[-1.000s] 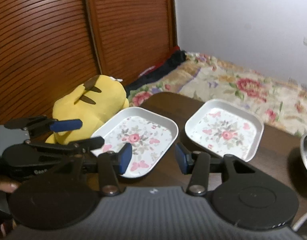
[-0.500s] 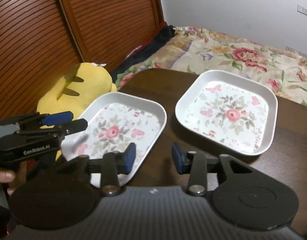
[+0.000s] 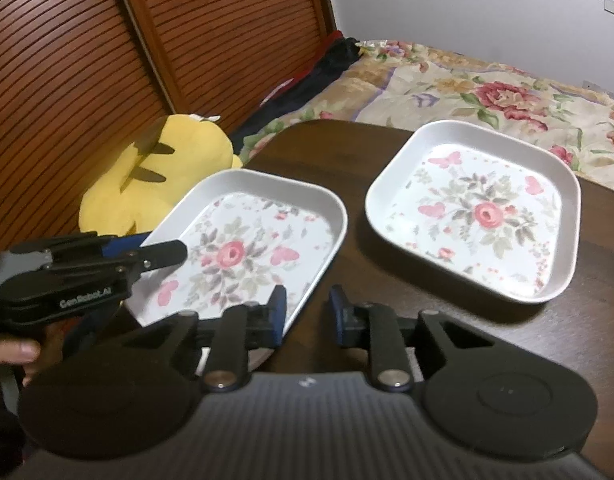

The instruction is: Organize plates and bowls

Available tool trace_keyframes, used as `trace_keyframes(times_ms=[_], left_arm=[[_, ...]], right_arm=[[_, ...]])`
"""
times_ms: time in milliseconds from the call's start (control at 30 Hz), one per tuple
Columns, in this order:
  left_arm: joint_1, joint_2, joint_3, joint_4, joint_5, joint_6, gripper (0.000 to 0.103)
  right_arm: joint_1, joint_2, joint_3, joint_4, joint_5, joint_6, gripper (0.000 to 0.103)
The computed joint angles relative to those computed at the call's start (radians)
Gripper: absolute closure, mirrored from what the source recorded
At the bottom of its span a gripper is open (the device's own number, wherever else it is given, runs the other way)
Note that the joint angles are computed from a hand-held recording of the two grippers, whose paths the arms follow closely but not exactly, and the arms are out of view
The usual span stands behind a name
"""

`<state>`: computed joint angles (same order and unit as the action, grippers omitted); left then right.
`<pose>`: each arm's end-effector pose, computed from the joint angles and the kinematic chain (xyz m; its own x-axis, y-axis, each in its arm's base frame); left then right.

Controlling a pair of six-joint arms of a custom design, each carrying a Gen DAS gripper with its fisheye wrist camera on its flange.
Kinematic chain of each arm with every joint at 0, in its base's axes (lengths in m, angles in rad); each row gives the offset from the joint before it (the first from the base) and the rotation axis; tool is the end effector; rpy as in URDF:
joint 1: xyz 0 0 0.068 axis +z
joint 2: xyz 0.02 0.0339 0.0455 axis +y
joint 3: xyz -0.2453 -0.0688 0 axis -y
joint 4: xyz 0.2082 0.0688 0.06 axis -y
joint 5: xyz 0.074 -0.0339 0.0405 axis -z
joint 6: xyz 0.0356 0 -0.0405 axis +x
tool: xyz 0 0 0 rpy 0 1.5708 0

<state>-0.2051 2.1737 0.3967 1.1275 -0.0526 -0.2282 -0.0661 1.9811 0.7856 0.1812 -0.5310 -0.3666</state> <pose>0.2573 -0.0516 0.0332 -0.6135 -0.1031 -0.7829 0.0242 0.9885 -0.1492 0.3058 -0.0022 0.0778 -0.7157 -0.2624 -0.6472 -0.4997 0.8398 0.2121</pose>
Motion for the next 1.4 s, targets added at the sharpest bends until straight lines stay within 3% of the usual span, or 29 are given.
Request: trace_keyframes(times_ms=[100, 133, 167, 800, 1400], left_arm=[[-0.008, -0.016, -0.005, -0.018, -0.019, -0.005, 0.081], [-0.009, -0.023, -0.009, -0.02, -0.021, -0.004, 0.091], [-0.006, -0.032, -0.012, -0.03, -0.007, -0.005, 0.092], [-0.182, -0.241, -0.081, -0.158, -0.157, -0.055, 0.092], [-0.507, -0.505, -0.13, -0.351, -0.415, -0.157, 0.091]], right_arm=[[-0.003, 0.012, 0.009, -0.015, -0.01, -0.003, 0.087], [-0.006, 0.015, 0.009, -0.013, -0.016, 0.001, 0.088], [-0.009, 0.016, 0.011, -0.015, -0.018, 0.004, 0.089], [-0.11, -0.08, -0.039, -0.058, -0.072, -0.026, 0.092], [-0.376, -0.257, -0.073, -0.278, -0.261, -0.266, 0.092]])
